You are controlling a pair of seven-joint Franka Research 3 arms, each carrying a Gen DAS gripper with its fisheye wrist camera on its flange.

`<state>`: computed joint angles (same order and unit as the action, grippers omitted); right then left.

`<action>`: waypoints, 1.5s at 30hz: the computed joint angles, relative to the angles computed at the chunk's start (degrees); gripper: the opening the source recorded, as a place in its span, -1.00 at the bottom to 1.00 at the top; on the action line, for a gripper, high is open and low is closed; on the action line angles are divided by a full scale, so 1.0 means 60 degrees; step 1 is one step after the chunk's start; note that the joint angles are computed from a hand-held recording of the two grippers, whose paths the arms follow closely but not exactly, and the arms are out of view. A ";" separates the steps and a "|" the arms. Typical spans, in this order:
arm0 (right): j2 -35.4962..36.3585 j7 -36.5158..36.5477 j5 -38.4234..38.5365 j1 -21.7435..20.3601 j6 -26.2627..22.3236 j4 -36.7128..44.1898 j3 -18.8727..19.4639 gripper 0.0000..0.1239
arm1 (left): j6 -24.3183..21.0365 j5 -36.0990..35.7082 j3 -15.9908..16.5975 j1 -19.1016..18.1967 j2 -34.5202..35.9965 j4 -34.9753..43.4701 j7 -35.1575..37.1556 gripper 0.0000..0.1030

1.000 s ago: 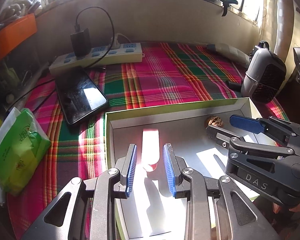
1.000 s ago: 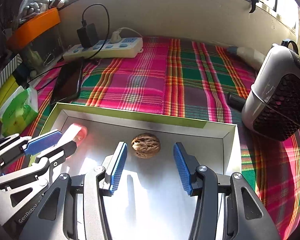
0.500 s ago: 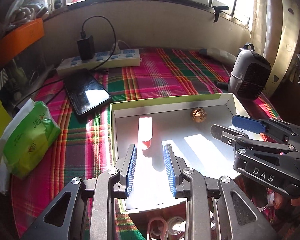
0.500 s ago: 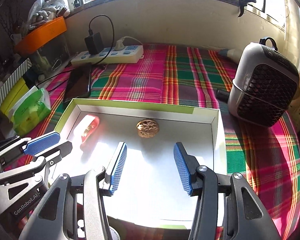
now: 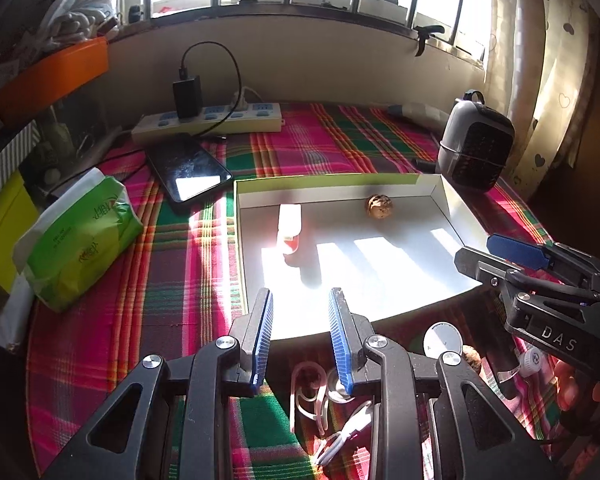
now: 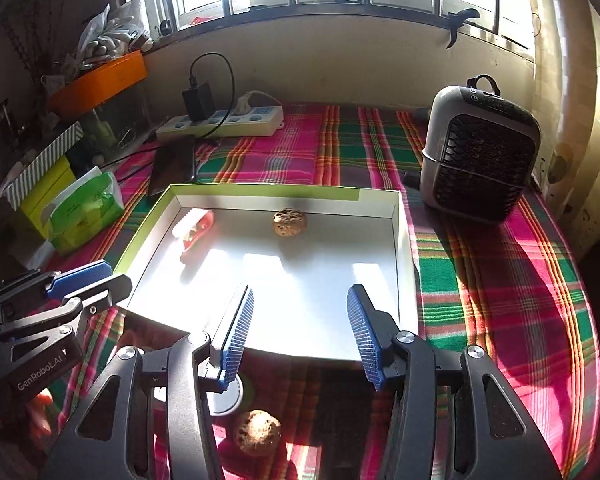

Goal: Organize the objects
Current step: 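Withdraw both open grippers from the box back toward the remaining items, then move the left gripper to the white cable while the right approaches the black flashlight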

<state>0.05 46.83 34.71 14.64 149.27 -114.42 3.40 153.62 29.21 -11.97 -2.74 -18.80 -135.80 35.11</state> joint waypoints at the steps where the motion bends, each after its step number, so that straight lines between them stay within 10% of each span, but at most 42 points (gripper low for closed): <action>1: -0.0091 -0.0087 0.0110 -0.0013 -0.0002 -0.0106 -0.0014 -0.19 | 0.0094 -0.0071 0.0040 -0.0042 -0.0102 -0.0134 0.0005 -0.50; 45: -0.1671 -0.1289 0.0788 -0.0243 0.0771 -0.2600 -0.0755 -0.19 | 0.0715 -0.1897 0.0102 -0.1202 -0.0497 -0.1392 0.2238 -0.50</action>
